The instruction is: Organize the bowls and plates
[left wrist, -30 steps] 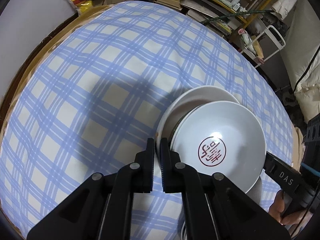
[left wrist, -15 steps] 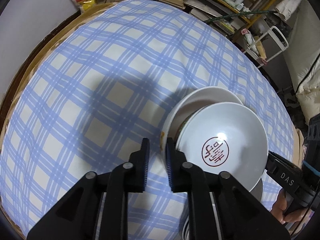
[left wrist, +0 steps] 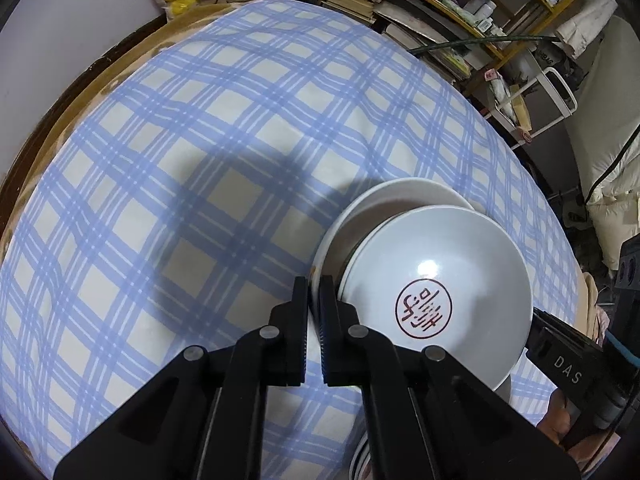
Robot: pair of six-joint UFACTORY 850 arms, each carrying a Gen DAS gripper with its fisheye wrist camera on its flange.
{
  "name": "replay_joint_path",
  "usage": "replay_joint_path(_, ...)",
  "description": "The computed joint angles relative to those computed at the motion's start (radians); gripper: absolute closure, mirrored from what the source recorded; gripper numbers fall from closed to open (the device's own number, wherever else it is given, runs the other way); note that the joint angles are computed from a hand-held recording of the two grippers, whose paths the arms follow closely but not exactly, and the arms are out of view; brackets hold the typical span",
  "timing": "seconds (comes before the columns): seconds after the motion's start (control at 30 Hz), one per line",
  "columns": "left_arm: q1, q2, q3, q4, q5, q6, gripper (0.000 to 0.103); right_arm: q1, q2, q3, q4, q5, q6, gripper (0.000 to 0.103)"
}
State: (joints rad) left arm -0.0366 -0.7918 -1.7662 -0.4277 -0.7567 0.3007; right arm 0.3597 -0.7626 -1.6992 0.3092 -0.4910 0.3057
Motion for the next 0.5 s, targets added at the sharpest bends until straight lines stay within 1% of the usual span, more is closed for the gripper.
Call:
replay_joint_path(0.13, -0.013, 0.021, 0.017, 0.042, 0.018, -0.013, 0.100, -0.006, 0.005, -0.001, 0.027, -0.017, -0.022, 0.092)
replay_joint_path(0.27, -0.023, 0.039, 0.028, 0.068, 0.015, -0.035, 0.100, -0.006, 0.024, 0.015, 0.016, -0.019, -0.011, 0.092)
replay_joint_path(0.37, -0.030, 0.063, 0.046, 0.078, 0.027, -0.039, 0.100, -0.005, 0.049, 0.038, 0.000, -0.007, 0.003, 0.092)
replay_joint_path(0.5, -0.041, 0.104, 0.074, 0.100, 0.052, -0.054, 0.100, -0.006, 0.090, 0.078, 0.020, 0.017, -0.001, 0.092)
